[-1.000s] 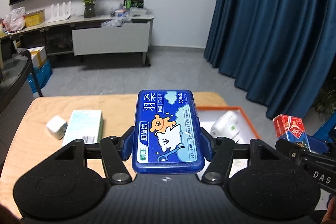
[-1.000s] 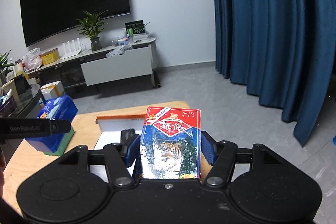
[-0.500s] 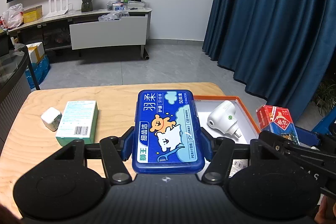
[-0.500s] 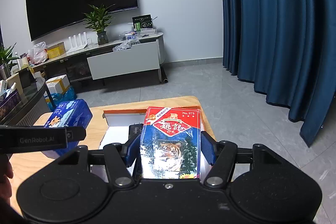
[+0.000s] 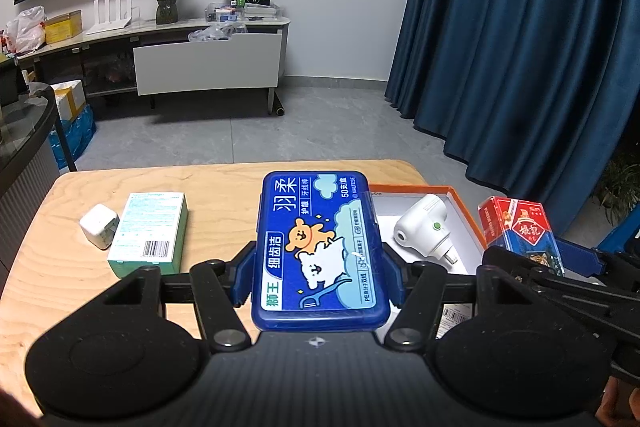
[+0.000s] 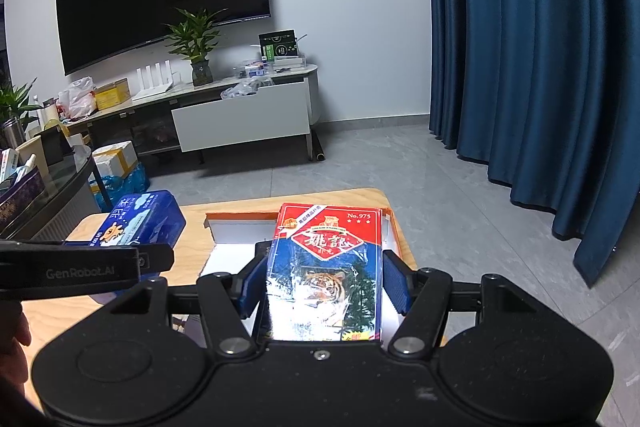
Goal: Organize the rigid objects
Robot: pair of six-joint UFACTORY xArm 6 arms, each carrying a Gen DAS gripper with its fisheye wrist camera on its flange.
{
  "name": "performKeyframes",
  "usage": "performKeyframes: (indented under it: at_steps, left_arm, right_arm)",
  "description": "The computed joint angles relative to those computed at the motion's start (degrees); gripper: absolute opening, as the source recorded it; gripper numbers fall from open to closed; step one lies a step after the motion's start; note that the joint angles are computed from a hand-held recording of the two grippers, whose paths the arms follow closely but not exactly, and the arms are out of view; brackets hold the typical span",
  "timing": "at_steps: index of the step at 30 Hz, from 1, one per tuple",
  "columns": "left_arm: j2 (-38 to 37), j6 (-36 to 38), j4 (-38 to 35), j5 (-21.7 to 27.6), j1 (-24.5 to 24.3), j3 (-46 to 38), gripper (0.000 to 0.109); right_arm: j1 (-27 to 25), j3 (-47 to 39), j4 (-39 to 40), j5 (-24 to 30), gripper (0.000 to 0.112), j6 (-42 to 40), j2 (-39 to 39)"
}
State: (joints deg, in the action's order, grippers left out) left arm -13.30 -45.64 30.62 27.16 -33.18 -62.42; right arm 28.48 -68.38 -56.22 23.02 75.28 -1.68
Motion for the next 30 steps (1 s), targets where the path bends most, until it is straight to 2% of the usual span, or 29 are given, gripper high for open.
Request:
performKeyframes:
  at_steps: [30]
  left_arm:
    - [-0.6, -0.2, 0.9, -1.0, 0.0, 0.7, 0.062]
  right_arm:
    - [0.1, -0.7, -0.3, 0.5, 0.073, -0.5, -0.2]
